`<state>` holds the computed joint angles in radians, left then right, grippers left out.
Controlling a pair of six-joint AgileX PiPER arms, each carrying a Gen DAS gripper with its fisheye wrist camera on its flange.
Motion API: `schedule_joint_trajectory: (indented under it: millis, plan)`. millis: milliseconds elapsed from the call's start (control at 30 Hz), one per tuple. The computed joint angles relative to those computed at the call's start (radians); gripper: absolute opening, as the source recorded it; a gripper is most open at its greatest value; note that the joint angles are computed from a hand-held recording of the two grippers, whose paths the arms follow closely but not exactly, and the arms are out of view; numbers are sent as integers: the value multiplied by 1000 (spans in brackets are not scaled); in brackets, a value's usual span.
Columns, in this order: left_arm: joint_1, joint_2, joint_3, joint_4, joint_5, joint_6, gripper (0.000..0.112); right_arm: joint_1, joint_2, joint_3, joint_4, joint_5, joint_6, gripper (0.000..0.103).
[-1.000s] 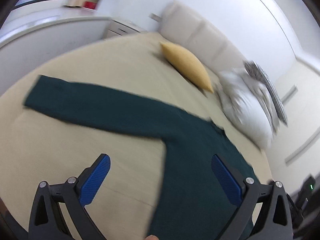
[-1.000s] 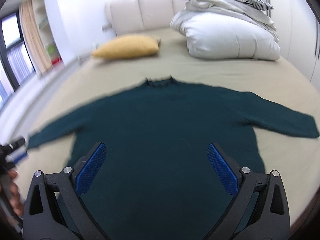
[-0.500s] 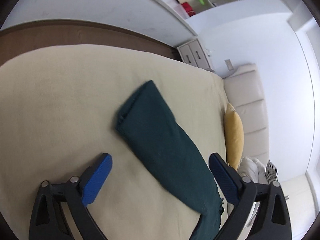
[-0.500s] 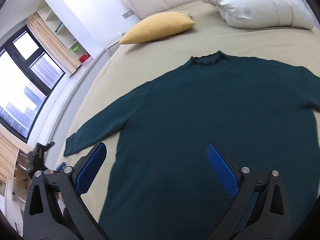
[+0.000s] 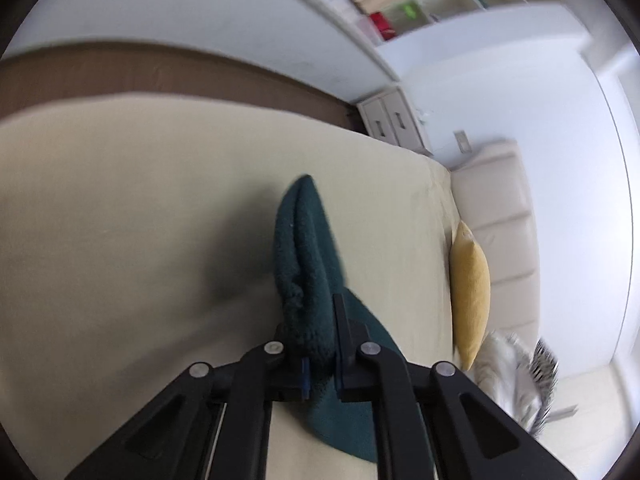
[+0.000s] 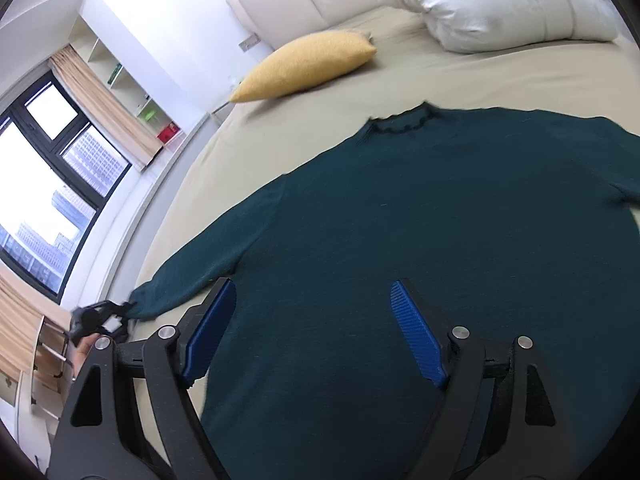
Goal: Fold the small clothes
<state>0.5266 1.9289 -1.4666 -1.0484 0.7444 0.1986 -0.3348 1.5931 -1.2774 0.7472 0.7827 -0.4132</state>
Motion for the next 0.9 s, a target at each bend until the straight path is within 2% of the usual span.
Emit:
schedule_joint_trajectory:
  millis: [133, 233, 400, 467, 500, 533, 567, 600, 633, 667, 700, 767, 800, 833, 900]
  plan:
    - [-186, -41, -133, 180, -19, -67, 8, -101, -14, 51, 56, 11, -72, 79]
    - [-395, -63, -212, 353, -43, -127, 8, -184, -30, 85, 84, 15, -123, 79]
    - [-790, 29, -352, 623, -65, -268, 9, -335, -3, 77, 105, 41, -172, 79]
    - [-896, 101, -407, 715, -32, -309, 12, -393, 37, 46, 111, 78, -167, 79]
    - [-950, 158, -467, 772, 15, -346, 17, -415, 56, 33, 117, 99, -168, 79]
    - [-971, 193, -495, 788, 41, -352, 22, -436, 78, 16, 123, 124, -168, 79]
    - [-993, 211, -493, 799, 64, -357, 36, -453, 108, -12, 120, 150, -159, 79]
    - [-1007, 208, -466, 811, 52, -363, 43, -462, 124, -25, 115, 166, -156, 79]
    - [-1006, 189, -428, 807, 26, -344, 45, -468, 153, -55, 114, 189, -151, 79]
    - [-1006, 151, -366, 797, -9, -321, 56, -474, 162, -60, 116, 201, -152, 79]
    - [-996, 113, -322, 767, -18, -288, 72, -470, 180, -75, 116, 207, -145, 80]
    - [-990, 24, -185, 704, -105, -221, 89, -444, 204, -97, 128, 207, -151, 80]
    - [-976, -23, -125, 664, -146, -171, 93, -410, 224, -118, 133, 205, -143, 80]
    - [-953, -73, -63, 611, -170, -108, 94, -386, 240, -136, 138, 212, -137, 80]
    - [-888, -137, 16, 487, -166, 16, 94, -323, 286, -192, 150, 238, -123, 80]
